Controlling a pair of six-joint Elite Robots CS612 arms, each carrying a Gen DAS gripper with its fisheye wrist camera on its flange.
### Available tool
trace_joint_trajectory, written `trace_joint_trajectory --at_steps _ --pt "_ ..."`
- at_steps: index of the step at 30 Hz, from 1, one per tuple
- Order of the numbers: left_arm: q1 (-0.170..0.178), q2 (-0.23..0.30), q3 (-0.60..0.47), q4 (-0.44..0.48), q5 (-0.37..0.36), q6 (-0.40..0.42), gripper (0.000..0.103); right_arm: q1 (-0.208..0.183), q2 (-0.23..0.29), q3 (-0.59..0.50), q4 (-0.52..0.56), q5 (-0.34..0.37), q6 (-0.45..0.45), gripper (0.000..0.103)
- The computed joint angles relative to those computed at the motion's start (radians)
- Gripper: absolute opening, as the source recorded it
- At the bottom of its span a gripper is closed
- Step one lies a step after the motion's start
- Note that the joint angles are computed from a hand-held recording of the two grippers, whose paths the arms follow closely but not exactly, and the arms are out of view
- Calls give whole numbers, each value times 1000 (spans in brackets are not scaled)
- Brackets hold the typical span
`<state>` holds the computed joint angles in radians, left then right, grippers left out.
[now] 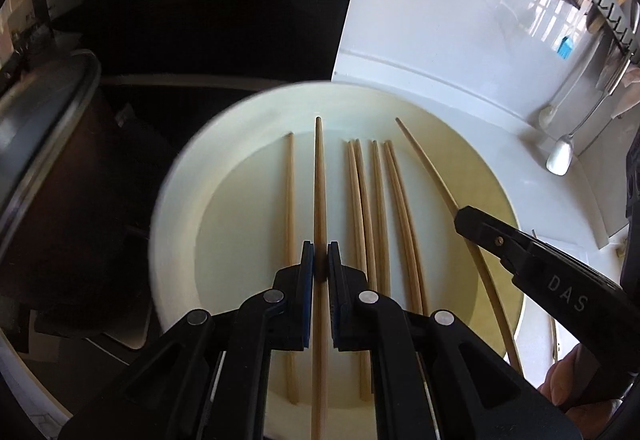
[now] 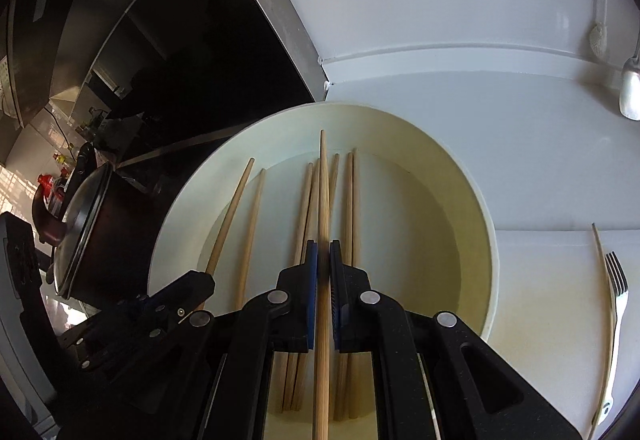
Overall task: Organize utensils
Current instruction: 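Carry the held chopstick with the left tool to the bowl while the right tool carries its own, then open the left tool over the bowl while the right tool releases its chopstick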
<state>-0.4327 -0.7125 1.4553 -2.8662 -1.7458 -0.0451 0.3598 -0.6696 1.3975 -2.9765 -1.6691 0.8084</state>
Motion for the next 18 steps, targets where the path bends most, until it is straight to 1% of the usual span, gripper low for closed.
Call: trace_joint_trajectory --at_steps 4,10,15,18 --pt "-4 19 -33 75 12 -2 8 -15 14 -16 56 50 28 6" --pt "-7 32 -53 107 19 -4 8 -26 24 -30 99 110 39 6" --pt "-8 42 -74 146 12 -2 8 -27 29 -41 129 136 23 6" --pt "-5 49 -88 179 -7 -7 8 -26 30 -46 144 137 14 6"
